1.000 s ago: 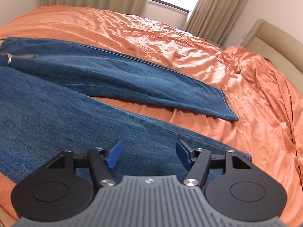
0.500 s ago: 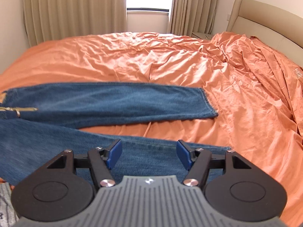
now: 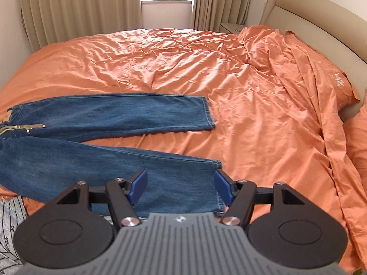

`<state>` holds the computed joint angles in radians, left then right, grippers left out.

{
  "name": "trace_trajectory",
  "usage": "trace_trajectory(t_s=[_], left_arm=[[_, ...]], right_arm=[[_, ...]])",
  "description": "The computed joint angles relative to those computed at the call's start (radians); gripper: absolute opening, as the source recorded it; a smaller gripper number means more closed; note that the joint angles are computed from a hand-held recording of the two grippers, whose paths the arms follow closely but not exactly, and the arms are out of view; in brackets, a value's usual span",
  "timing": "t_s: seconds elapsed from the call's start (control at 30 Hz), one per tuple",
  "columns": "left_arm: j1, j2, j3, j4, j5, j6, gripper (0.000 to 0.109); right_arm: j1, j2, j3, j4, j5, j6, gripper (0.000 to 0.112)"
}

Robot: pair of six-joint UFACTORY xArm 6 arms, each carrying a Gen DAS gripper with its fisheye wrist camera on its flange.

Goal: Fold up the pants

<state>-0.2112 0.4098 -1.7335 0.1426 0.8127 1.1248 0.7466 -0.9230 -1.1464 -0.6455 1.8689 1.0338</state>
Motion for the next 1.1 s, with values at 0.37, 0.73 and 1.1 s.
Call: trace_trajectory(t_s=[0.37, 0.73, 1.1], left_arm=[[-0.035, 0.031, 0.094, 0.196, -0.111, -0.11, 0.049], [-0.059, 0.029, 0.008, 0.167, -0.099, -0.492, 0.018], [-0.091, 0.018, -0.026, 0.254, 0.003, -0.687, 0.018]], right_arm=[[0.118, -0.276, 0.242, 0.01, 0.146, -0.209, 0.055], [-0.255, -0.536, 0.789, 0.124, -0.297, -0.884, 0.029], [-0.504, -0.591, 1.015, 0.165, -0.612, -1.39, 0.027]])
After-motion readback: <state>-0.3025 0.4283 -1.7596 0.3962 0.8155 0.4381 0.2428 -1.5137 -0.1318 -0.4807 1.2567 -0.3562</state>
